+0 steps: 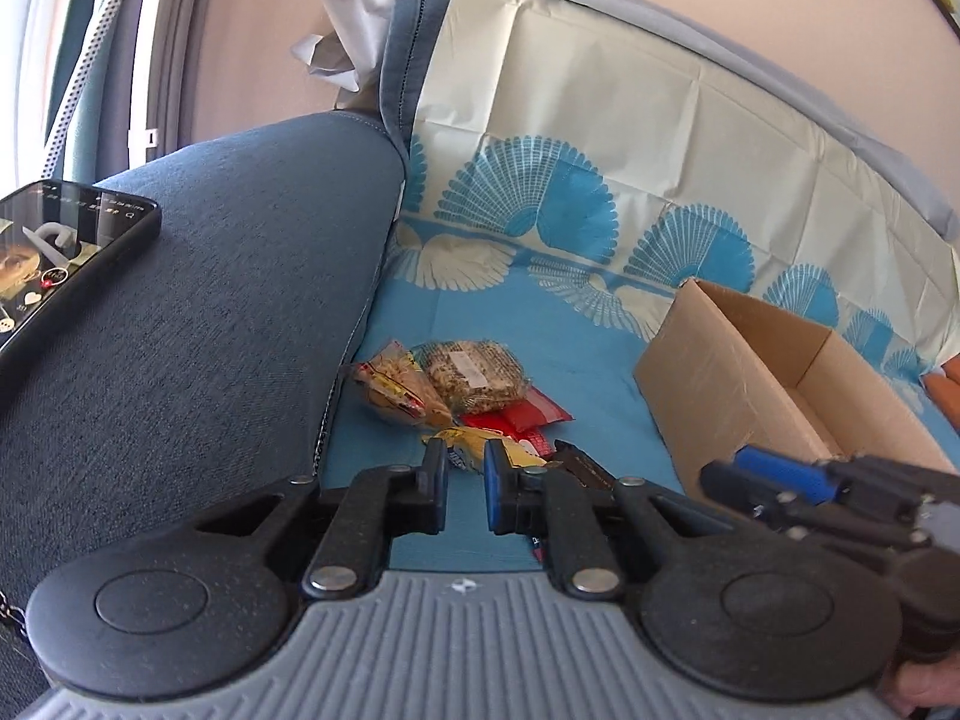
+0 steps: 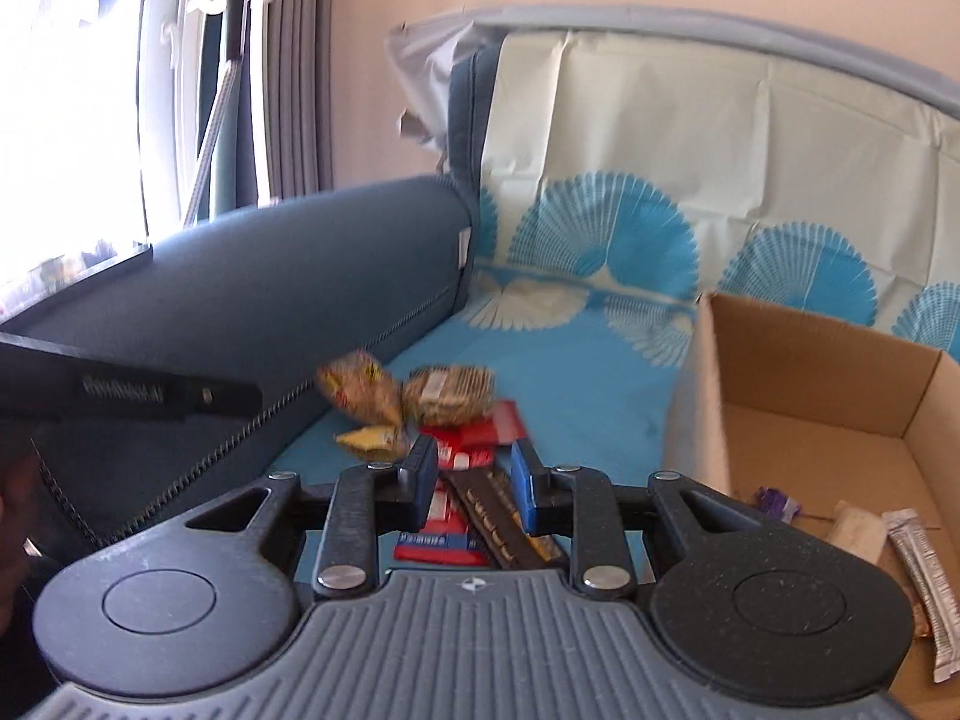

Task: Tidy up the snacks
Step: 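Move both tools back to the remaining snacks, right gripper toward the chocolate bar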

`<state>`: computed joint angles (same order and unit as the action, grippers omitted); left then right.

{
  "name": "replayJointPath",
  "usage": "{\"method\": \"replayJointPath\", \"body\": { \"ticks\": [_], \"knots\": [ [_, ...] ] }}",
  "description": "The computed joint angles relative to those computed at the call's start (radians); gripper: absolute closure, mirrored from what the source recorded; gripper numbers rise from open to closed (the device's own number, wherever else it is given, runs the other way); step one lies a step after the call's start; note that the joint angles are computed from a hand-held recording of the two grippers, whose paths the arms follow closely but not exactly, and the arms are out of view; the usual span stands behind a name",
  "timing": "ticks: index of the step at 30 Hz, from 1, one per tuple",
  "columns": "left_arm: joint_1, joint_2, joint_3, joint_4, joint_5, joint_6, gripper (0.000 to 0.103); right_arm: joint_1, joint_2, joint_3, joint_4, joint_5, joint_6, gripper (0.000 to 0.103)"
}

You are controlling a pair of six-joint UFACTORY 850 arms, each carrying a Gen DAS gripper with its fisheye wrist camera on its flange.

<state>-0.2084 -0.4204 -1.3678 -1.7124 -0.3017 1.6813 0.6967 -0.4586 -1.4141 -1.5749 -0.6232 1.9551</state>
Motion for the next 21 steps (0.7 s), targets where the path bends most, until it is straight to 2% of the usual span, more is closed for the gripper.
{"method": "replayJointPath", "body": {
  "ticks": [6, 9, 10, 14, 15, 17, 18, 19, 21],
  "knots": [
    [-0.001, -0.002, -0.001, 0.008, -0.009, 0.012, 0.089, -0.016, -0.064, -0.068, 0.146, 0.004, -0.152, 0.072],
    [0.001, -0.010, -0.010, 0.046, -0.014, -0.035, 0.089, -0.033, -0.119, -0.135, 0.250, 0.003, -0.258, 0.050],
    [0.002, -0.014, -0.015, 0.075, -0.017, -0.062, 0.089, -0.041, -0.139, -0.160, 0.297, 0.003, -0.295, 0.039],
    [0.005, -0.028, -0.036, 0.187, -0.031, -0.171, 0.089, -0.062, -0.206, -0.238, 0.381, -0.008, -0.369, 0.033],
    [0.007, -0.036, -0.047, 0.231, -0.044, -0.218, 0.086, -0.067, -0.218, -0.253, 0.397, -0.012, -0.384, 0.031],
    [0.016, -0.070, -0.098, 0.402, -0.112, -0.397, 0.065, -0.081, -0.235, -0.274, 0.441, -0.006, -0.411, 0.023],
    [0.023, -0.093, -0.128, 0.461, -0.162, -0.466, 0.048, -0.090, -0.241, -0.283, 0.479, 0.002, -0.431, 0.022],
    [0.031, -0.113, -0.152, 0.479, -0.206, -0.500, 0.044, -0.100, -0.239, -0.280, 0.517, 0.029, -0.451, 0.022],
    [0.038, -0.128, -0.163, 0.424, -0.231, -0.490, 0.043, -0.115, -0.237, -0.275, 0.602, 0.074, -0.503, 0.022]
  ]
}}
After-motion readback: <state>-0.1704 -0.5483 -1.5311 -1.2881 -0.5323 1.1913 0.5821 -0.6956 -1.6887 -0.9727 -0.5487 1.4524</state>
